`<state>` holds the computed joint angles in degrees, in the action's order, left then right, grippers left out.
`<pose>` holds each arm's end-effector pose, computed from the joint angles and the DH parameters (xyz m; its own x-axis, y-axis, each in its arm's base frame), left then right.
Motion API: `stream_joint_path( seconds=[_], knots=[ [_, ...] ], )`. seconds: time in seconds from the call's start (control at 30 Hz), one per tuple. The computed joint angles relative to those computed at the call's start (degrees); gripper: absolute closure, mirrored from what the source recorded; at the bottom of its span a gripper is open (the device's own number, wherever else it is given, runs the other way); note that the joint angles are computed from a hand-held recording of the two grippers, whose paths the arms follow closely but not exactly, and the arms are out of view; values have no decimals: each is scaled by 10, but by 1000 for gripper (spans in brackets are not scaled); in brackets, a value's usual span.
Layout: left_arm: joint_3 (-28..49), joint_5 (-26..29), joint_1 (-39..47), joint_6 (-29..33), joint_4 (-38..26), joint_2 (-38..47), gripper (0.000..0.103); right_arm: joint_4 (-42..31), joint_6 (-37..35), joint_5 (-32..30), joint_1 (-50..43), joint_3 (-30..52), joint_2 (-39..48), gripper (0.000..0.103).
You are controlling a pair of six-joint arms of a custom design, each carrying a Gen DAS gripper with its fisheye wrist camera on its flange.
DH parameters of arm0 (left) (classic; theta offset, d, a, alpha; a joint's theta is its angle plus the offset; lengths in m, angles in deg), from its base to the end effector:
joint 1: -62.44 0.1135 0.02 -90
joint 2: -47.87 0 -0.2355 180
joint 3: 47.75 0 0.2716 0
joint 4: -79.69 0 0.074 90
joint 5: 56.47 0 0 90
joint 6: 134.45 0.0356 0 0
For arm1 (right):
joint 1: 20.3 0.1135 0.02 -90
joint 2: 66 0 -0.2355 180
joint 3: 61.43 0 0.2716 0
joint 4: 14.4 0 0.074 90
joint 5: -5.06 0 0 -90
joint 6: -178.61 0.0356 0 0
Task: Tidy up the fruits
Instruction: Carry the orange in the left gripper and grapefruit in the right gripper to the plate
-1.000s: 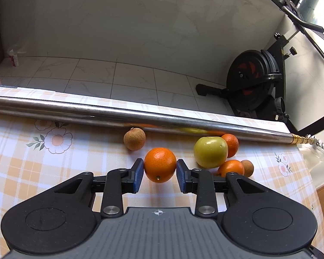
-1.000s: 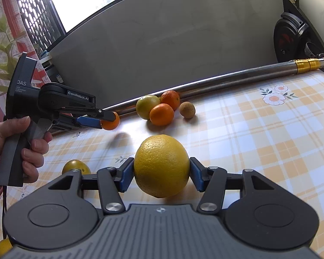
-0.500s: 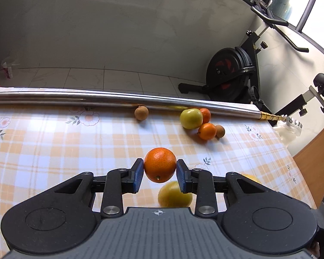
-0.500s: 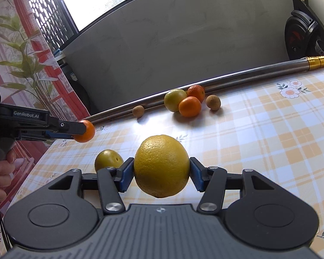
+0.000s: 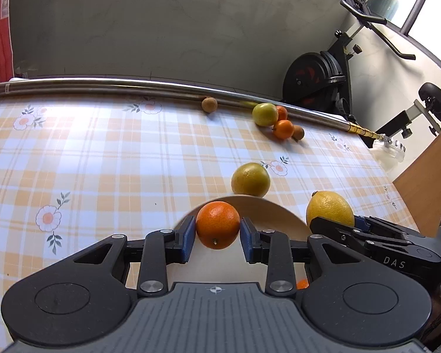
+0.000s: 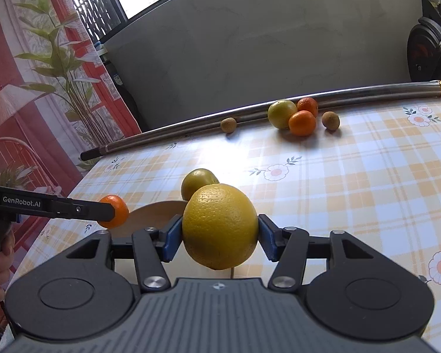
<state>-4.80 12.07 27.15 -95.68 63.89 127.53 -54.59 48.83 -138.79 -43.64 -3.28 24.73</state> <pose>0.2203 -0.1400 0.0978 -0.6831 -0.4055 -0.6074 -0.2821 0.9136 -0.2927 0.2685 -0.0845 0.1120 -0.6830 -0.1164 -0.7211 -0.5503 0.7312 0.4032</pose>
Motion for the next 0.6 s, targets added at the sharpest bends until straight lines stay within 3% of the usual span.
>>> stream_joint_path(
  seconds=[0.23,0.6],
  knots=[
    [-22,-28,-38,-27,3,-10,69,-32,-34,9,9,-19,-26,47],
    [-21,-23,-40,-56,12,19,69,-43,-55,23,20,-27,-33,47]
  ],
)
